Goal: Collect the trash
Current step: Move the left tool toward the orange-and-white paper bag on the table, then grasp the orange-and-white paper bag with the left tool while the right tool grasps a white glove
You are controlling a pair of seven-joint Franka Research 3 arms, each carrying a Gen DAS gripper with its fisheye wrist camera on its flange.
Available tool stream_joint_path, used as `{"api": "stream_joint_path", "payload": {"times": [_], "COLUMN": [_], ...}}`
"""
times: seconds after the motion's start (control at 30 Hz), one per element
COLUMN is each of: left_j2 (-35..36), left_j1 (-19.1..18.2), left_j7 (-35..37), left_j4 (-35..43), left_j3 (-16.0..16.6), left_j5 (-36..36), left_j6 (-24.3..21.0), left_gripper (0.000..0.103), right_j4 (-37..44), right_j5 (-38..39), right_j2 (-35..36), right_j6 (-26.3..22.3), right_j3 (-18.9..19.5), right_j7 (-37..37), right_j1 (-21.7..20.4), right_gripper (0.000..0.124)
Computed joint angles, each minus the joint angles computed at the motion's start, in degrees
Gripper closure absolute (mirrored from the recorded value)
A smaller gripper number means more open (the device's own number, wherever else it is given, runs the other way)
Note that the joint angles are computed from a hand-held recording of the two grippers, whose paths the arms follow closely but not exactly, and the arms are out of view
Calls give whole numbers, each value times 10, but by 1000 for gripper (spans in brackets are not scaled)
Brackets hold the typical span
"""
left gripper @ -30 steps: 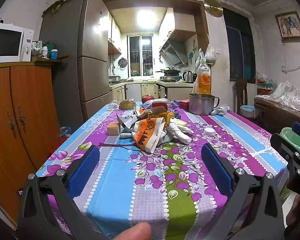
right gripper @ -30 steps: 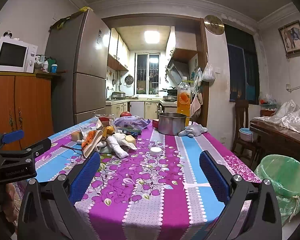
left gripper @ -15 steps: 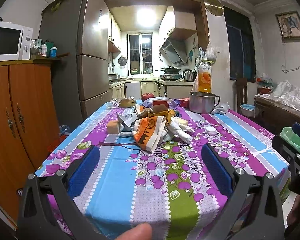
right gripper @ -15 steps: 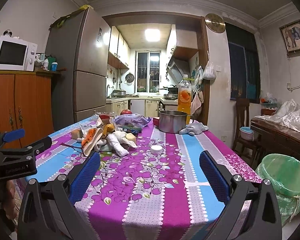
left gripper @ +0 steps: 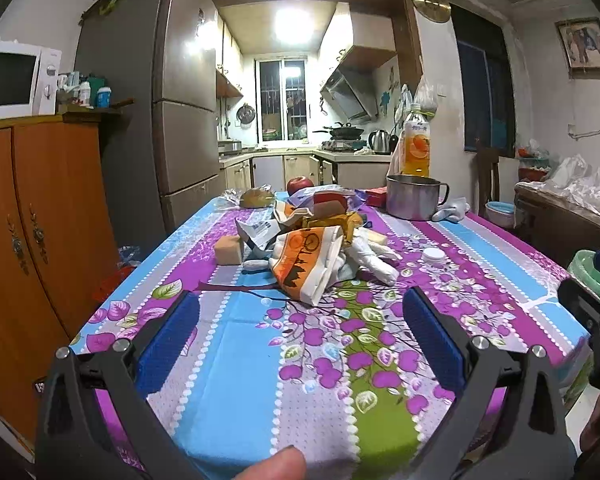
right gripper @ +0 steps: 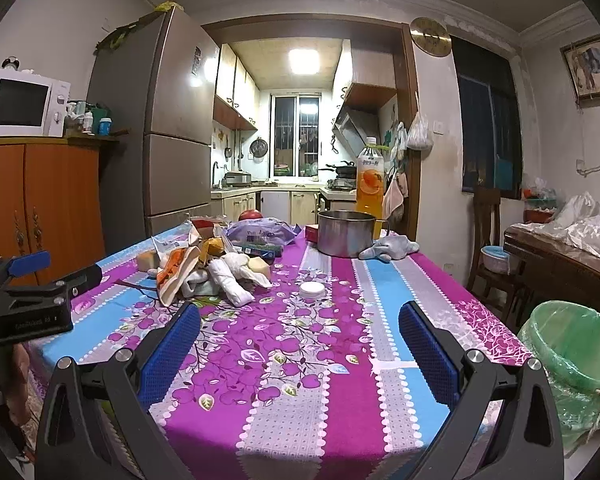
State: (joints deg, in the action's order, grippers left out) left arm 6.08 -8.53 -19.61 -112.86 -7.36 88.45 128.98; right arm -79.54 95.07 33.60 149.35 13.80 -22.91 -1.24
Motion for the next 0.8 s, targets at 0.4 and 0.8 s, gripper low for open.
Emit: {"api": "stream_joint_path", "payload": {"times": [0.4, 0.8], "left_j2": [100, 228], "left_j1": [93, 100], "left_j7": [233, 567], "left_j4": [112, 279], "left_j3": [54, 43], "left_j5": [-171, -495], "left_j6": [217, 132], "left_gripper": [8, 31], "right_j4": [123, 271], "right_j5": [-179, -352], "right_j2": [89, 200], "right_j6": [-5, -25], "right_j3": [12, 22], "right_j7": [168, 363], "right_j1": [20, 30], "right_gripper": [25, 25]}}
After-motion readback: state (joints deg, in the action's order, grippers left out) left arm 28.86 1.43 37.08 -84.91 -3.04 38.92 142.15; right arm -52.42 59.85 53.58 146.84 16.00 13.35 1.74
